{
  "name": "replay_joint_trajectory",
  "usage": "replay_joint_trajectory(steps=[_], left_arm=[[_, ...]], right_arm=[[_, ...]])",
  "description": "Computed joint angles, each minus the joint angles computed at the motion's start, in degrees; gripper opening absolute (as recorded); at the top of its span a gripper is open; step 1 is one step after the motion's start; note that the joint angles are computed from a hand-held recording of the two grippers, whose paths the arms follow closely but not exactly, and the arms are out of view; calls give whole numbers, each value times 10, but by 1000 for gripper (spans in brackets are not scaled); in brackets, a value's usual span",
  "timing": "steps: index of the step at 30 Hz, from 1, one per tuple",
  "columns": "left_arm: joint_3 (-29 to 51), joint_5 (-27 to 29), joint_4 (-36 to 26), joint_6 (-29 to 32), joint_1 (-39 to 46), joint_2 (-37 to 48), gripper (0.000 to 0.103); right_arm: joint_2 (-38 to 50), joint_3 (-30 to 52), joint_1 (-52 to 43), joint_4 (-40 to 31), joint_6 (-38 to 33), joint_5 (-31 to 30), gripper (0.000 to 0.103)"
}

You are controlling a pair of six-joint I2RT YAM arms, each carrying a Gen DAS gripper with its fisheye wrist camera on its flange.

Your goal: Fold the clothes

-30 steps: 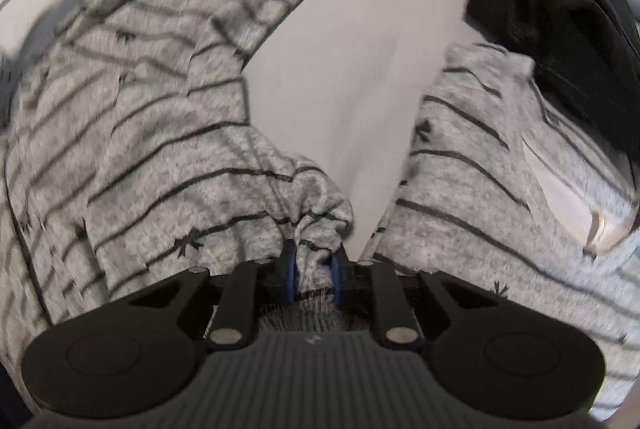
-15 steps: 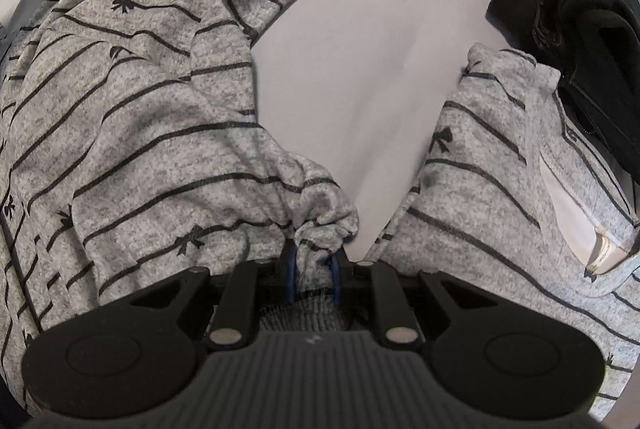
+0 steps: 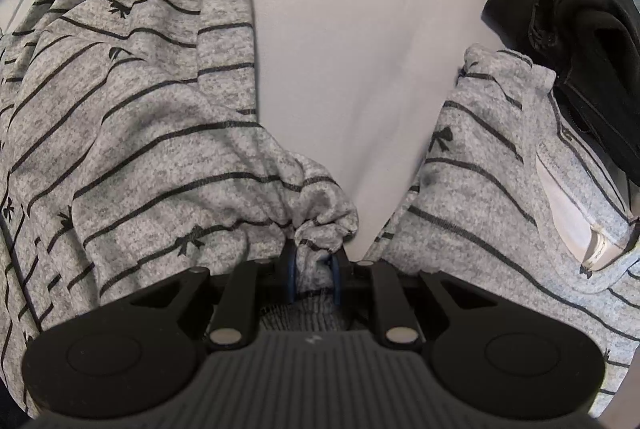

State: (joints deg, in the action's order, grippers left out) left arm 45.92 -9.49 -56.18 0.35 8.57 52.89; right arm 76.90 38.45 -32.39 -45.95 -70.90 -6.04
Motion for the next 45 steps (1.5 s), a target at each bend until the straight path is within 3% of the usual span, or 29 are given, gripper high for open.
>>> replay_joint_trajectory(steps=[3,7,10,17,20,23,24,25,26,27,28,35,41,45], left_arm=[[-42,16,-26,46,47,-43,21],[-38,-6,-26,57,12,-53,28],[-17,-32,9,18,-52,-22,49],[-15,-52,176,21,-114,135,51],[-35,-54,256,38,-104,211,51],[-62,-47,313,16,-80,250,50],[-75,-35,328,9,-72,247,49],[-84,-15,337,7,-62,240,37],[-86,-1,337,11,-56,233,28],[-87,7,334,17,-53,226,11],[-87,8,330,24,-51,217,5],[-57,-8,245,36,-42,93,4],[23,-20,151,51,2,5,4],[87,-12,126,72,48,-25,4]], right_arm=[[1,0,-1,-1,1,0,19],[-1,-3,-4,0,-2,2,19],[1,0,-8,-4,-6,-1,19],[4,7,5,-5,1,0,19],[11,12,-4,-8,-4,-6,19],[17,15,-11,-9,-8,-11,19],[16,14,-10,-8,-9,-10,19],[16,13,-9,-6,-10,-9,19],[15,12,-7,-5,-10,-8,19],[15,12,-5,-4,-9,-7,19],[15,12,-3,-4,-8,-6,19],[5,32,-18,-34,7,-16,16],[-25,125,-45,-110,27,-48,11],[-67,156,-34,-89,46,-29,10]])
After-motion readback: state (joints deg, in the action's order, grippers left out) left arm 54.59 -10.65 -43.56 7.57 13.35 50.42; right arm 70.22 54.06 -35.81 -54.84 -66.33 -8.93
